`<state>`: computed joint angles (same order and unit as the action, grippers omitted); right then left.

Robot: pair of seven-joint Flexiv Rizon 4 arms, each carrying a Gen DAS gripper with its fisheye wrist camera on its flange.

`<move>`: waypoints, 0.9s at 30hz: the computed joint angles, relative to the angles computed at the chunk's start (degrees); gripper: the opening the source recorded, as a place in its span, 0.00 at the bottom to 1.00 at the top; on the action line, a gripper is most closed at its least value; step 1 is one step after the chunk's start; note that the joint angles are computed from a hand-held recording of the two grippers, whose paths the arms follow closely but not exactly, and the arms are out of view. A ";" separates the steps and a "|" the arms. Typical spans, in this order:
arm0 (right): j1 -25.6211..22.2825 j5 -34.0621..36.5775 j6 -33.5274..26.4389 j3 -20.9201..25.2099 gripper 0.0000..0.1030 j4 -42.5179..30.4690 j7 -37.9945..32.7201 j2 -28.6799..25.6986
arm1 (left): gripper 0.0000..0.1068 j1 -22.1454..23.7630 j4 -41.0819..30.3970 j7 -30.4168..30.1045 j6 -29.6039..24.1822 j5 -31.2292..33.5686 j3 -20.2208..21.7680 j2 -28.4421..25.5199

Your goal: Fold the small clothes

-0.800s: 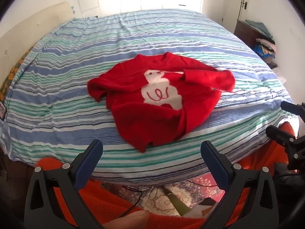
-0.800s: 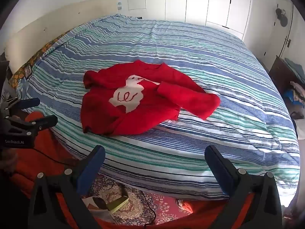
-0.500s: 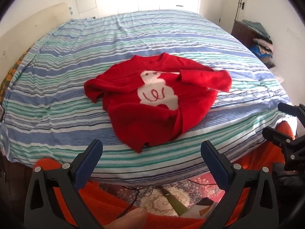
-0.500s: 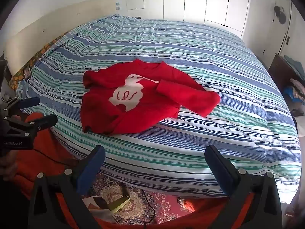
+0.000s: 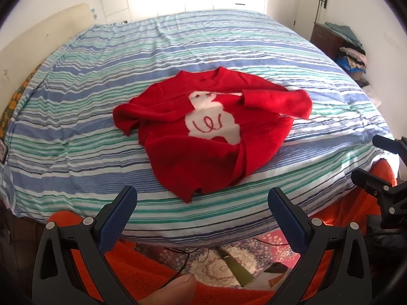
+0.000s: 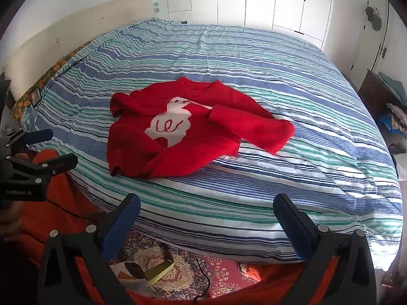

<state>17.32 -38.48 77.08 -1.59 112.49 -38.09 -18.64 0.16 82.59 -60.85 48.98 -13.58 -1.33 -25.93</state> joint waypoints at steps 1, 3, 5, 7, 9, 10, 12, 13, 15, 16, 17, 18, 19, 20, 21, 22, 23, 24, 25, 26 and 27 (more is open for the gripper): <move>0.00 0.07 -0.05 0.03 1.00 -0.05 -0.05 -0.06 | 0.96 -0.02 0.01 0.09 0.05 0.06 -0.02 0.02; 0.09 -0.03 0.01 -0.10 1.00 -0.08 0.07 -0.10 | 0.96 -0.15 0.20 0.20 0.44 0.34 0.04 0.11; 0.17 -0.24 0.11 -0.25 1.00 -0.02 0.23 -0.05 | 0.96 -0.23 0.29 0.27 0.62 0.49 0.05 0.18; 0.14 -0.23 0.13 -0.22 1.00 -0.01 0.25 -0.04 | 0.96 -0.26 0.46 0.40 0.65 0.55 0.03 0.26; 0.13 -0.23 0.15 -0.19 1.00 -0.04 0.20 -0.06 | 0.96 -0.33 0.40 0.38 0.48 0.76 0.12 0.23; 0.08 -0.10 0.07 -0.09 1.00 -0.10 0.08 -0.07 | 0.96 -0.32 0.45 0.43 0.52 0.79 0.13 0.25; 0.09 -0.05 0.00 -0.08 1.00 -0.14 0.06 -0.03 | 0.96 -0.37 0.43 0.39 0.51 0.95 0.19 0.23; 0.10 -0.04 -0.02 -0.05 1.00 -0.15 0.01 -0.03 | 0.96 -0.40 0.41 0.36 0.49 1.06 0.25 0.23; 0.13 0.02 -0.13 0.04 1.00 -0.23 -0.11 -0.04 | 0.96 -0.40 0.67 0.40 0.62 1.10 0.24 0.41; 0.18 -0.05 -0.12 0.02 1.00 -0.22 -0.09 -0.01 | 0.96 -0.41 0.67 0.34 0.58 1.12 0.25 0.41; 0.20 -0.08 -0.11 0.04 1.00 -0.19 -0.12 0.03 | 0.96 -0.39 0.65 0.31 0.49 1.13 0.27 0.41; 0.26 -0.14 -0.13 0.03 1.00 -0.20 -0.09 0.03 | 0.96 -0.37 0.58 0.29 0.38 1.16 0.29 0.39; 0.27 -0.12 -0.14 0.07 1.00 -0.25 -0.14 -0.01 | 0.96 -0.38 0.53 0.24 0.33 1.21 0.31 0.37; 0.24 -0.05 -0.17 0.14 1.00 -0.29 -0.26 -0.03 | 0.96 -0.39 0.55 0.17 0.30 1.27 0.35 0.40; 0.20 0.02 -0.15 0.19 1.00 -0.28 -0.38 -0.03 | 0.96 -0.38 0.62 0.17 0.32 1.27 0.35 0.43; 0.17 0.18 -0.22 0.28 1.00 -0.35 -0.52 -0.06 | 0.96 -0.37 0.71 0.20 0.40 1.29 0.34 0.47; 0.15 0.27 -0.23 0.32 1.00 -0.32 -0.61 -0.04 | 0.96 -0.37 0.70 0.24 0.43 1.30 0.32 0.46; 0.13 0.38 -0.25 0.35 1.00 -0.31 -0.68 -0.06 | 0.96 -0.41 0.69 0.24 0.40 1.41 0.36 0.47; 0.15 0.47 -0.29 0.37 1.00 -0.36 -0.73 -0.11 | 0.96 -0.45 0.65 0.21 0.32 1.55 0.40 0.45; 0.13 0.62 -0.37 0.43 1.00 -0.40 -0.85 -0.13 | 0.96 -0.43 0.60 0.27 0.16 1.58 0.40 0.40; 0.14 0.74 -0.45 0.47 1.00 -0.38 -0.93 -0.12 | 0.96 -0.46 0.48 0.24 -0.07 1.62 0.39 0.32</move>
